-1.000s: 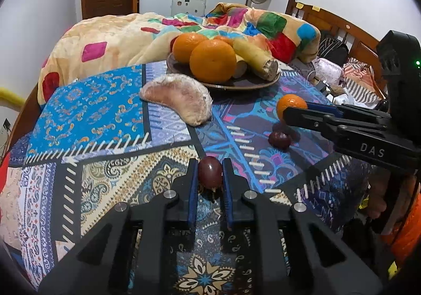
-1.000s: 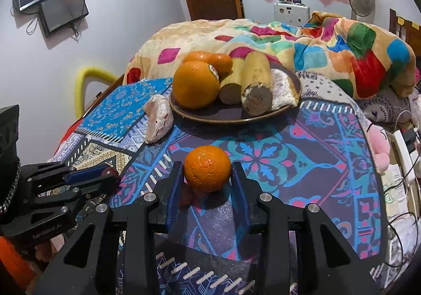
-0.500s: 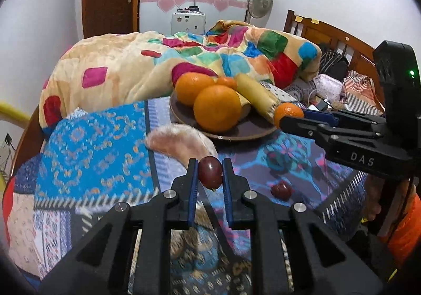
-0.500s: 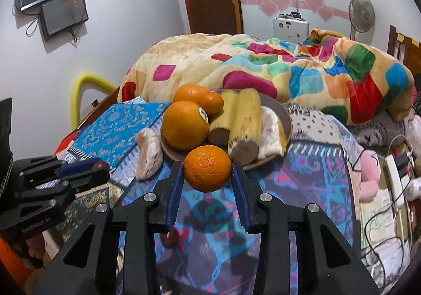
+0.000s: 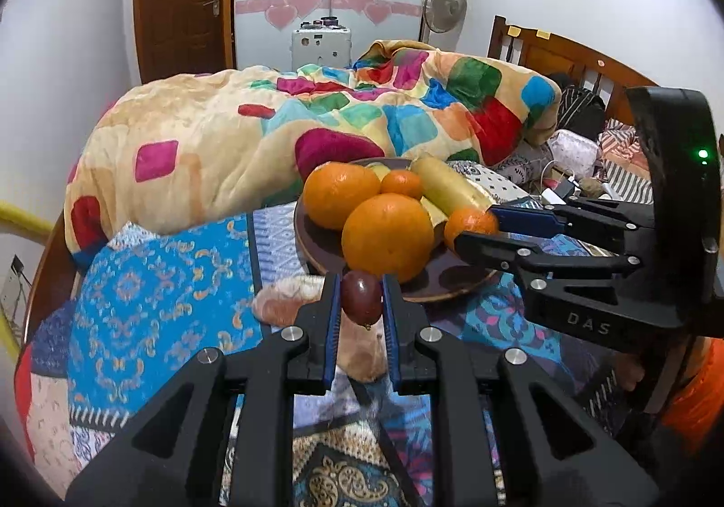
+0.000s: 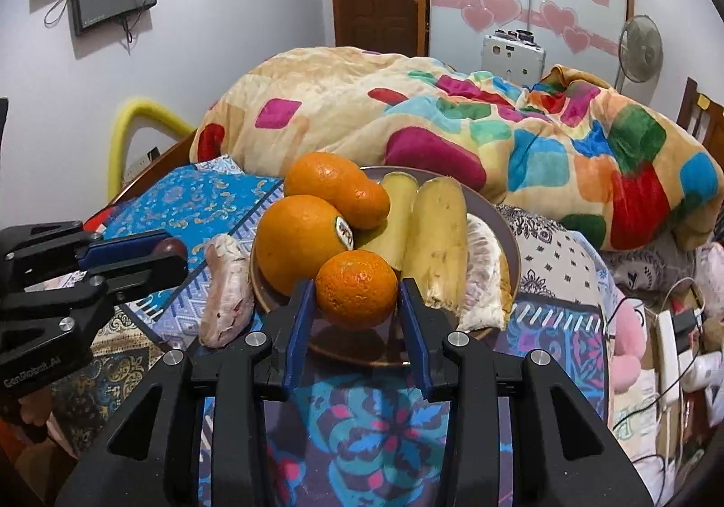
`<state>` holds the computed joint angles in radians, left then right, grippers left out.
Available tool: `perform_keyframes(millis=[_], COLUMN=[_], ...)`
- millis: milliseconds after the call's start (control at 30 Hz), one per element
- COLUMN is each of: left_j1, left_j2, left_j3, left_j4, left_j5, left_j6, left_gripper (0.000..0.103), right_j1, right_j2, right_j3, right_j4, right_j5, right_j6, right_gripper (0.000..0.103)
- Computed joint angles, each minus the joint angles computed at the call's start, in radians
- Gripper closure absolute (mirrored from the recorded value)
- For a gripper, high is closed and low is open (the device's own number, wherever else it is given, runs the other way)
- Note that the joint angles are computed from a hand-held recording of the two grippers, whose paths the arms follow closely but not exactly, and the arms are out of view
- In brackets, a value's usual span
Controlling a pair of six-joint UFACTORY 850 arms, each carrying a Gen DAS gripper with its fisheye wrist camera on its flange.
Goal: Organize fruits
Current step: 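Release the tangerine on the plate with the right tool while the left tool releases the plum there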
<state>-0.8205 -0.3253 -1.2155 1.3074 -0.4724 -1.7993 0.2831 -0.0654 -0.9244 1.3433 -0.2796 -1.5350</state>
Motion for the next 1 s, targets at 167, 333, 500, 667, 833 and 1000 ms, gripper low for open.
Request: perform_keyframes(millis=[167, 333, 500, 667, 833, 1000], left_j1=[0.006, 0.008, 0.016, 0.031, 0.033, 0.039], left_j2=[-0.022, -0.065, -0.147, -0.206, -0.248, -0.236], left_j3=[-0.045, -0.116, -0.233, -0.307, -0.358, -0.34], left_j4=[-0.015, -0.079, -0.181, -0.28, -0.319, -0.345], left_j5=[0.019, 0.034, 0.037, 0.058, 0.021, 0.046], left_j6=[0.029, 0.111, 0.24, 0.339, 0.379, 0.378], left_gripper=[0.086, 0.086, 0.086, 0.086, 0.086, 0.082], right_j1=[-0.034, -0.062, -0.096, -0.122, -0.14, -0.153], right_j2=[0.013, 0.04, 0.059, 0.05, 0.047, 0.053], right_j3=[0.0, 0.011, 0.025, 0.024, 0.027, 0.037], right_j4=[0.057, 0.118, 0.152, 0.18, 0.199, 0.196], right_j5=[-0.037, -0.042, -0.069, -0.091, -0.1, -0.112], right_j6=[-0.045, -0.117, -0.156, -0.196, -0.227, -0.225], right_gripper=[0.063, 0.063, 0.06, 0.06, 0.06, 0.06])
